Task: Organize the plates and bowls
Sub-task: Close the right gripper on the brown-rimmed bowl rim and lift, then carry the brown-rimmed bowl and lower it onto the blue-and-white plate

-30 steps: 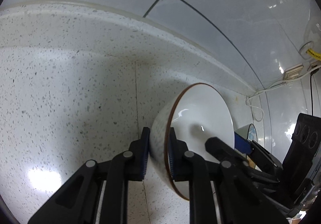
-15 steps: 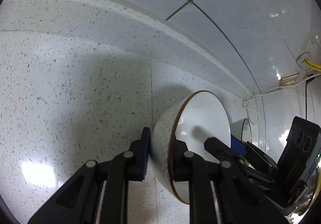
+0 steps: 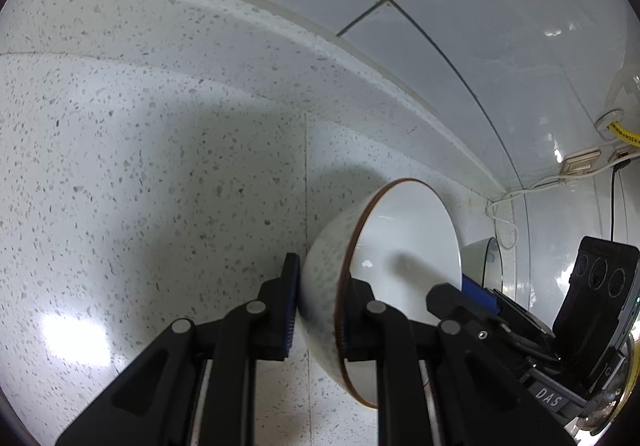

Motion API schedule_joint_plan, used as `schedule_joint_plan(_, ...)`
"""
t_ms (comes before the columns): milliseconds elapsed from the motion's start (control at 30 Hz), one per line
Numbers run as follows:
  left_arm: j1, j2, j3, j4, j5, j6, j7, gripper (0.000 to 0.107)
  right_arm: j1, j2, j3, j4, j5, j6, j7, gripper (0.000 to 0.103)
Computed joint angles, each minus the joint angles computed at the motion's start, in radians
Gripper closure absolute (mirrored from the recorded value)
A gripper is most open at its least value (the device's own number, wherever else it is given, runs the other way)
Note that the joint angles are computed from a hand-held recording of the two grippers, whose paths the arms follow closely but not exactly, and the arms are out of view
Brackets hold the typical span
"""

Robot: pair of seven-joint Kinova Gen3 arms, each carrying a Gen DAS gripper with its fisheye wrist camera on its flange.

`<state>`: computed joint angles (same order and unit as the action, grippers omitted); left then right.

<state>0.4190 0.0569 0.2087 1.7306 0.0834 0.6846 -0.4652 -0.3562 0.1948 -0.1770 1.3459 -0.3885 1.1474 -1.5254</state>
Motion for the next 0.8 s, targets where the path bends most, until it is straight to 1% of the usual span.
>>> schedule_joint_plan(67,0.003,0.003,0.002,0.001,-0.002,-0.006,0.0,0.092,-0.012,0.0,-0.001,-0.003,0.023,-0.002,-0.007,0.067)
schedule_joint_plan(233,0.0,0.006,0.001,0.007,0.021,-0.022,-0.03,0.092,-0.078,0.008,-0.004,-0.032,0.144,0.014,-0.072,0.067)
schedule_joint_plan(333,-0.012,-0.002,-0.002,0.023,0.062,-0.032,-0.067,0.092,-0.118,0.017,-0.003,-0.05,0.222,0.032,-0.111,0.075)
schedule_joint_plan(400,-0.018,-0.005,-0.002,0.03,0.09,-0.034,-0.084,0.092,-0.122,0.018,-0.002,-0.051,0.236,0.036,-0.118,0.085)
schedule_joint_plan(467,-0.016,-0.007,0.001,0.034,0.095,-0.035,-0.084,0.092,-0.131,0.022,-0.003,-0.053,0.251,0.037,-0.129,0.092)
schedule_joint_plan(533,-0.012,-0.011,0.003,0.041,0.096,-0.04,-0.074,0.093,-0.15,0.024,-0.006,-0.054,0.284,0.036,-0.138,0.094)
schedule_joint_plan(600,-0.011,-0.02,0.004,0.057,0.106,-0.053,-0.064,0.093,-0.148,0.023,-0.007,-0.056,0.278,0.05,-0.134,0.096)
schedule_joint_plan(733,-0.005,-0.035,0.011,0.069,0.103,-0.046,-0.035,0.093,-0.154,0.019,-0.011,-0.058,0.282,0.067,-0.126,0.096)
schedule_joint_plan(800,-0.006,-0.046,0.012,0.086,0.124,-0.057,-0.033,0.093,-0.158,0.014,-0.011,-0.057,0.285,0.074,-0.129,0.096)
